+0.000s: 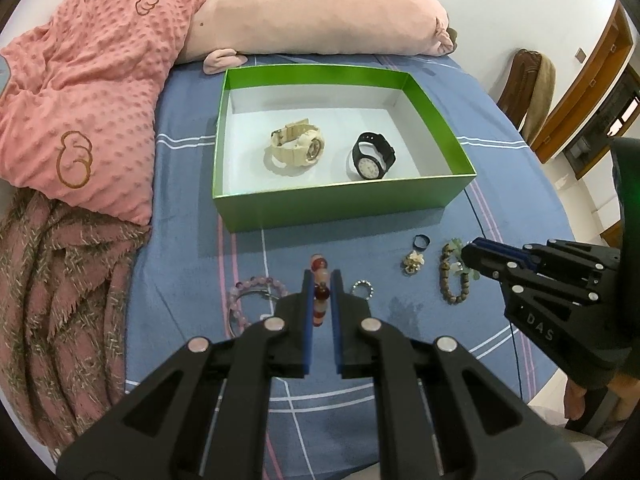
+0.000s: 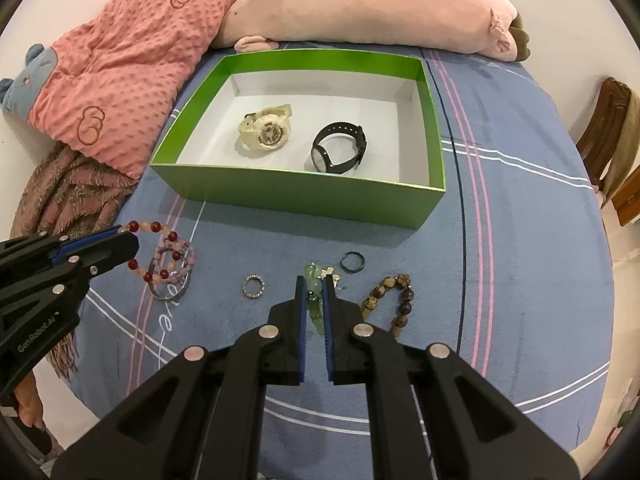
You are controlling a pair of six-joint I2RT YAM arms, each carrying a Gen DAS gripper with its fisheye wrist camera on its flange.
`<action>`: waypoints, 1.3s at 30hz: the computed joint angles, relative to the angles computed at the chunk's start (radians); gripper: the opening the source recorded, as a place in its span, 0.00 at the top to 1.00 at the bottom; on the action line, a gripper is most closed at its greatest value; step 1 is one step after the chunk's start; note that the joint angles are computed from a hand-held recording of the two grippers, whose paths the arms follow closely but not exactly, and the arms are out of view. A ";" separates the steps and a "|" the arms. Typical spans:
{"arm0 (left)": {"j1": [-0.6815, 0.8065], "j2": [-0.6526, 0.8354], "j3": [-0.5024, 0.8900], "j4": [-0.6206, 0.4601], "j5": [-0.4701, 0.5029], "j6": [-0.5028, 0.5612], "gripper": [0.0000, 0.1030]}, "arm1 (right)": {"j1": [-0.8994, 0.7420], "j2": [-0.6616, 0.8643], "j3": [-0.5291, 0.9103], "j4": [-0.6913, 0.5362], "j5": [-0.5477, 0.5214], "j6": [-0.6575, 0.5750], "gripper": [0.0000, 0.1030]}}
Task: Organize jewelry
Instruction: 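Raise both held bracelets higher above the cover, then carry the beaded bracelet with the left tool while the right tool carries the jade bracelet over the green box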
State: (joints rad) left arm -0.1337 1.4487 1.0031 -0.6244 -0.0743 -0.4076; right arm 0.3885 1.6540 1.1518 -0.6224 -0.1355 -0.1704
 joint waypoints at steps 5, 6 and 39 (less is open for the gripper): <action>0.013 0.018 0.026 -0.004 -0.011 0.009 0.92 | 0.005 -0.017 0.007 0.017 0.013 -0.003 0.93; 0.014 0.020 0.029 -0.003 -0.012 0.009 0.92 | 0.004 -0.019 0.011 0.020 0.013 -0.004 0.93; 0.038 0.069 0.163 -0.030 -0.035 0.051 0.92 | 0.008 0.047 0.141 -0.031 -0.012 -0.022 0.93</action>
